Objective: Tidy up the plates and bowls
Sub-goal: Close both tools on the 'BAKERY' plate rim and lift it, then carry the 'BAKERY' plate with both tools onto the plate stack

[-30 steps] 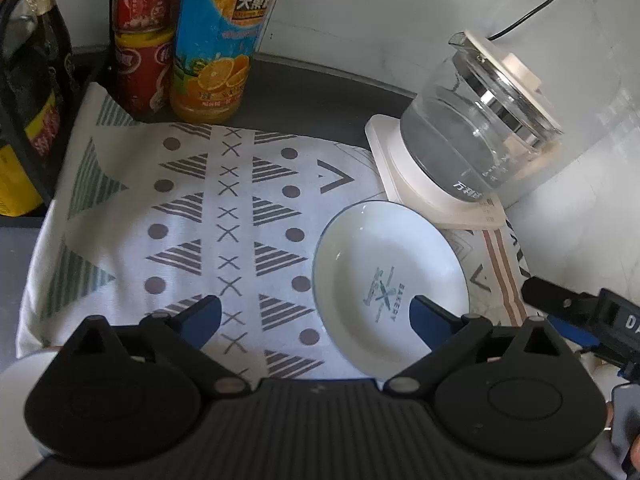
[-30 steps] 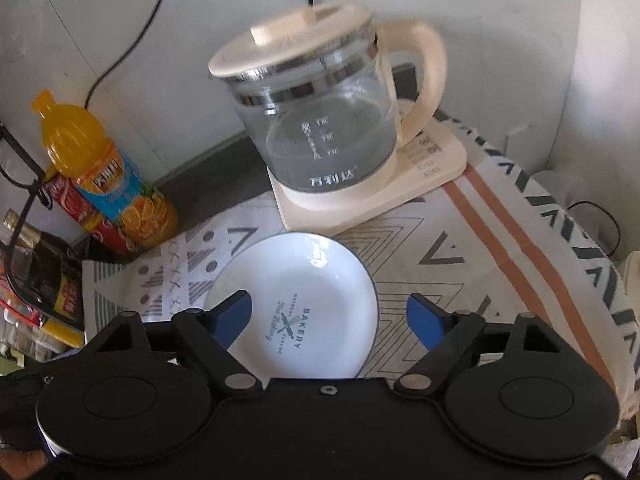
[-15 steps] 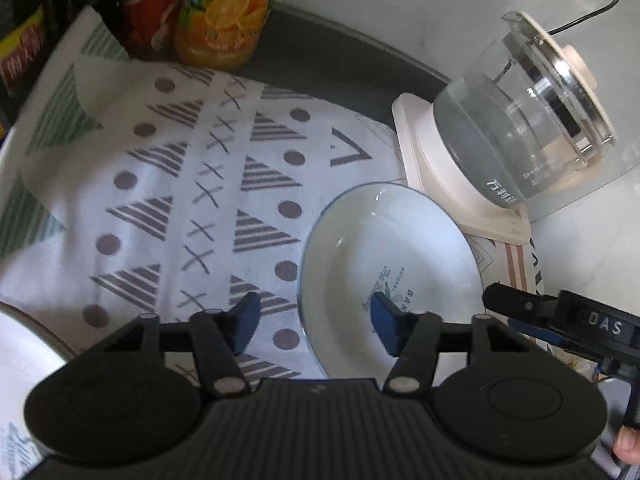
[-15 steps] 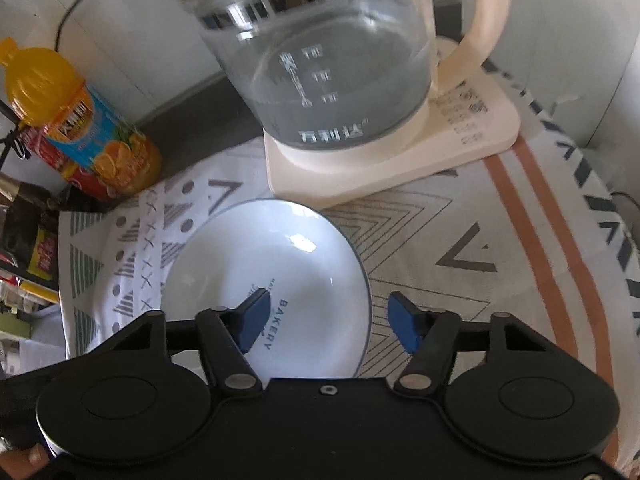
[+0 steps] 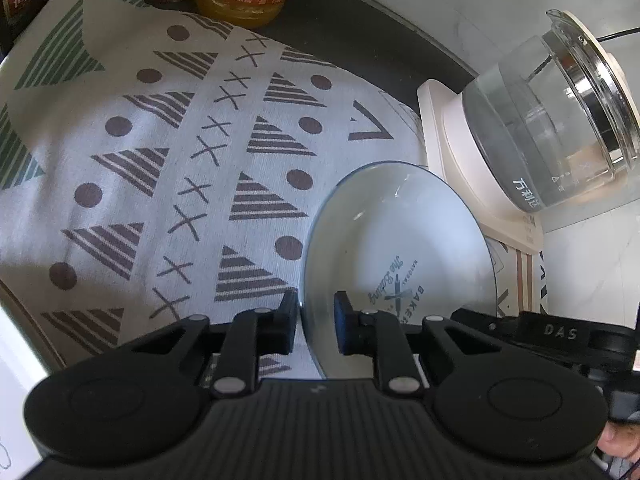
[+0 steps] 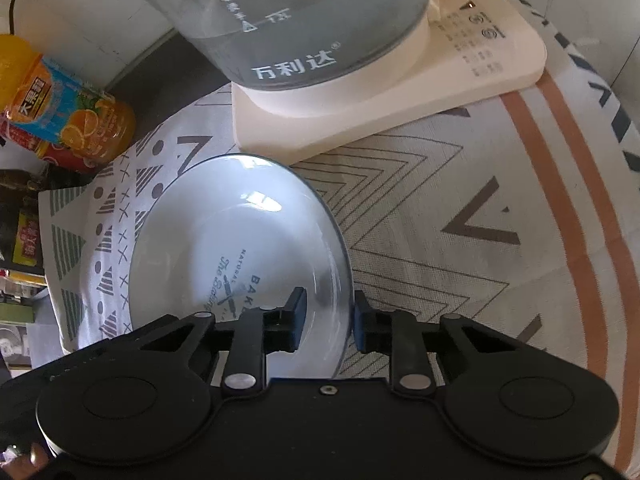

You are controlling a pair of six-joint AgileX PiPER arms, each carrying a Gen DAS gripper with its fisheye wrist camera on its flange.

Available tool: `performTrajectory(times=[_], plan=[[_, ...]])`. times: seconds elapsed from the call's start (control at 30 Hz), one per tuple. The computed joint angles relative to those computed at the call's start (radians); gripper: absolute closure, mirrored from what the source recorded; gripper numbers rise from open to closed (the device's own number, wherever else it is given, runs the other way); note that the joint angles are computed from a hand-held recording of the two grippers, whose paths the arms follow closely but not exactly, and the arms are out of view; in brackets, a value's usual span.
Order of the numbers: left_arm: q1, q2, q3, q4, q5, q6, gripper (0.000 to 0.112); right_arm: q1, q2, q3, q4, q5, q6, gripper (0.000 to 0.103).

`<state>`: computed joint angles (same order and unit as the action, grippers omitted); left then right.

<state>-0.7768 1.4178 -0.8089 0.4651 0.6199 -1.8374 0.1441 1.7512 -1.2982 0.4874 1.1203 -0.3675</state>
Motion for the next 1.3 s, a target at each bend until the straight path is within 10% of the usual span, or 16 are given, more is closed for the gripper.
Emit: performTrajectory(times=[0.6,1.3], plan=[[-0.006,-0.082,0.010,0.061,0.062,-0.004,0.101,-0.021,-0.067,-0.016,0.113,0.017,-0.048,0.089],[-0.075,-0.375,0.011,0.046,0.370,0.145,0.100,0.154,-0.301,0.097,0.140,-0.063,0.152,0.089]])
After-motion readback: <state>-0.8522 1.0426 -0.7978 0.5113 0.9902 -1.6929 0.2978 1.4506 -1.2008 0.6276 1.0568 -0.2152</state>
